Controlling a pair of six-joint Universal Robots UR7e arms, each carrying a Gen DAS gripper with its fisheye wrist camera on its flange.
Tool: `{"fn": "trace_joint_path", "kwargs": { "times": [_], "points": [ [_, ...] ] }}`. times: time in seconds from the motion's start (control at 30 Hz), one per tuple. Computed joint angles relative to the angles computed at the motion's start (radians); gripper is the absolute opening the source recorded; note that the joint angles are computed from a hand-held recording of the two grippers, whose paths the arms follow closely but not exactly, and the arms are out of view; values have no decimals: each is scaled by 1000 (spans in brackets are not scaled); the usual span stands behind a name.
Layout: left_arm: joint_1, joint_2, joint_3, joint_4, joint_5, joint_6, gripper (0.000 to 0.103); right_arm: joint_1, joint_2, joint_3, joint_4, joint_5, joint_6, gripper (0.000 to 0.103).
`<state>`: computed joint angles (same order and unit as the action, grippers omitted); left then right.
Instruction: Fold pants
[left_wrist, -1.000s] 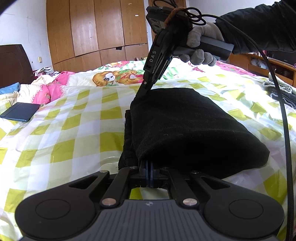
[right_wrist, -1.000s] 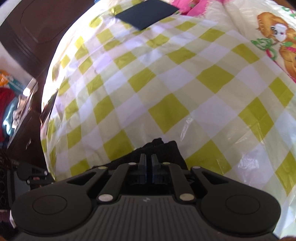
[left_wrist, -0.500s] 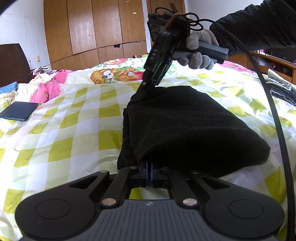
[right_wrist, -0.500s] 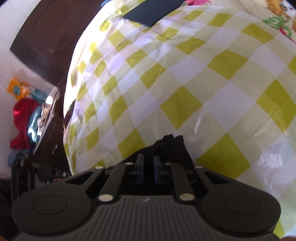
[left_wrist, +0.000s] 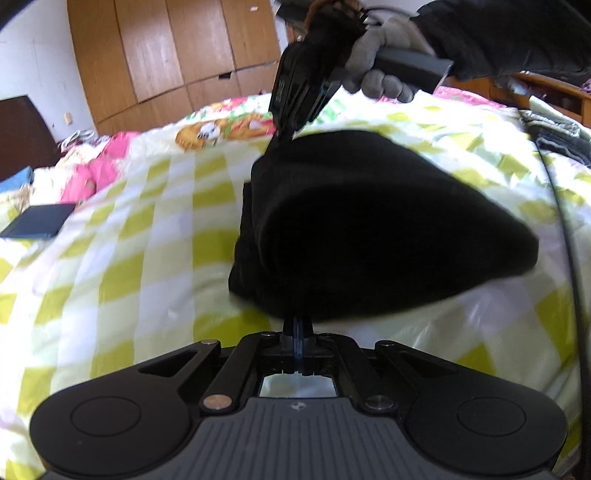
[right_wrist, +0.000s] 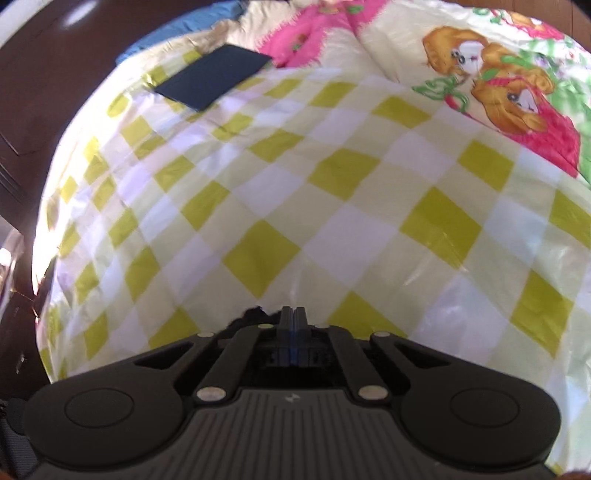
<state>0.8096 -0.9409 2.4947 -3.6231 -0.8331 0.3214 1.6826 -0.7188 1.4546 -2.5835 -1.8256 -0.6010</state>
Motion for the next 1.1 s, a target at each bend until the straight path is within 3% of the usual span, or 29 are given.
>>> {"fn": "trace_joint_path", "kwargs": {
  "times": [0.07, 0.1, 0.23, 0.33, 0.4, 0.5, 0.53, 0.6, 0.63, 0.7, 0.77, 0.87, 0.93, 1.03, 1.1],
  "points": [
    [4, -24, 12, 2, -18, -52, 15, 11, 4, 23, -128, -61, 7, 6],
    [0, -42, 19, 13, -23, -81, 15, 13, -11, 52, -186, -55, -23, 6],
    [-46, -82, 61, -70, 38, -102, 15, 11, -113, 235, -353, 30, -72, 8],
    [-45, -74, 47, -166, 17, -64, 15, 3, -174, 397, -476, 83, -102, 8],
    [-46, -14, 10, -280, -6, 24, 15, -6, -177, 464, -556, 77, -90, 7],
    [-15, 45, -57, -302, -114, 142, 16, -57, -149, 457, -542, 89, 71, 6],
    [-8, 74, -84, -287, -112, 199, 16, -71, -139, 448, -534, 86, 111, 1],
    [2, 167, -155, -258, 17, 375, 25, -79, -167, 477, -564, 109, 168, 0],
    [11, 200, -175, -268, 59, 467, 26, -81, -193, 514, -622, 131, 149, 9],
    [12, 195, -175, -279, 60, 551, 26, -91, -247, 594, -759, 146, 130, 15],
    [-4, 144, -177, -187, 71, 504, 26, -124, -314, 661, -794, 170, 186, 26],
    [-4, 78, -191, -86, 50, 407, 26, -179, -369, 737, -816, 167, 256, 33],
    [10, 63, -215, -23, 53, 349, 26, -222, -378, 760, -797, 203, 309, 34],
    [44, 34, -243, 117, 3, 212, 25, -277, -377, 763, -739, 292, 435, 45],
    [55, 29, -255, 158, -6, 174, 25, -301, -368, 774, -763, 355, 450, 53]
  ]
}}
